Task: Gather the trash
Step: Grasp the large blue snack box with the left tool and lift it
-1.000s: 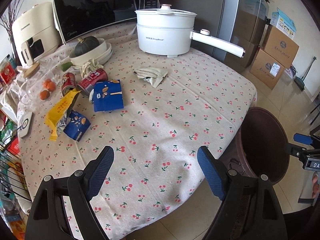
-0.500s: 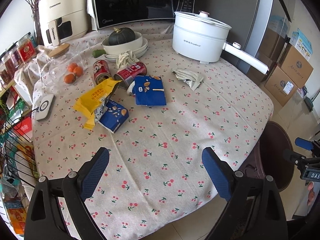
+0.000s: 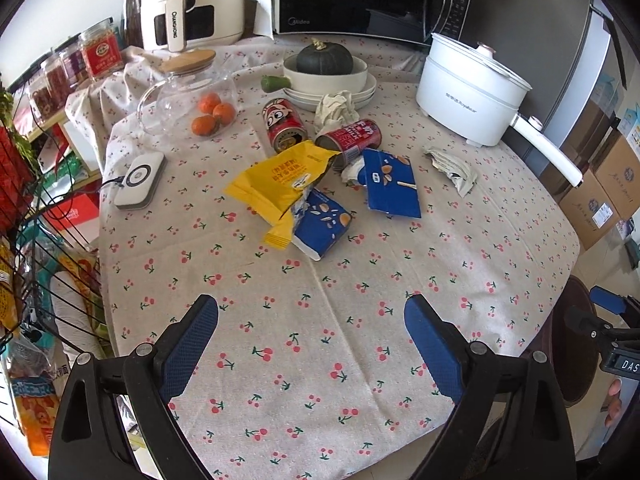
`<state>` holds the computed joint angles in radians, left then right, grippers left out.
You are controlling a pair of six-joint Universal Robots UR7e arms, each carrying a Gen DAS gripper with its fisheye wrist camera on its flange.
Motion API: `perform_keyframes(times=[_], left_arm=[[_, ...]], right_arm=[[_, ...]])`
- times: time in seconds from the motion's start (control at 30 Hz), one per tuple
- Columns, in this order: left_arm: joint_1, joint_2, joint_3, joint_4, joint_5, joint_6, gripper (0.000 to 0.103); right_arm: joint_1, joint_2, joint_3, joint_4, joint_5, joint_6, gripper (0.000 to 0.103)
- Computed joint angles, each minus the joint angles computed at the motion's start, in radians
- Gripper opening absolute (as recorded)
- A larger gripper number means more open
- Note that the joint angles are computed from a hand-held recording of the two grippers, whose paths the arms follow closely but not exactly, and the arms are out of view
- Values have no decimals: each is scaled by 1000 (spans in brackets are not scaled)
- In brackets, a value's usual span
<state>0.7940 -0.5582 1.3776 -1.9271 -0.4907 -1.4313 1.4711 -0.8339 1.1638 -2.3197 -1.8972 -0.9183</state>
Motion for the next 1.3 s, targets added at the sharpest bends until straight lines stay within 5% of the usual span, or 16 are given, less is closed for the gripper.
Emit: perform_keyframes(times=[0.3, 0.53, 0.77, 0.87, 0.93, 1.0, 1.3], left_arm=[[68, -5, -4, 23, -7, -68, 96], [116, 49, -58, -161, -6, -77, 95], [162, 156, -240, -42, 51, -143, 95], [180, 209, -349, 105, 61, -174, 94], [189, 228, -392, 173, 51, -188, 83], [194, 217, -363, 112, 26, -143, 67], [149, 123, -152, -285, -57, 196, 66]], right_arm=[[19, 55, -33, -23, -31, -13, 97], [11, 108, -112, 13, -62, 24, 97], [-2, 135, -175, 59, -76, 49, 97], [-7, 135, -190, 71, -71, 50, 97], [-10, 133, -200, 81, -64, 56, 97], [-14, 131, -210, 91, -54, 65, 97], [-13, 110, -185, 73, -38, 47, 97]])
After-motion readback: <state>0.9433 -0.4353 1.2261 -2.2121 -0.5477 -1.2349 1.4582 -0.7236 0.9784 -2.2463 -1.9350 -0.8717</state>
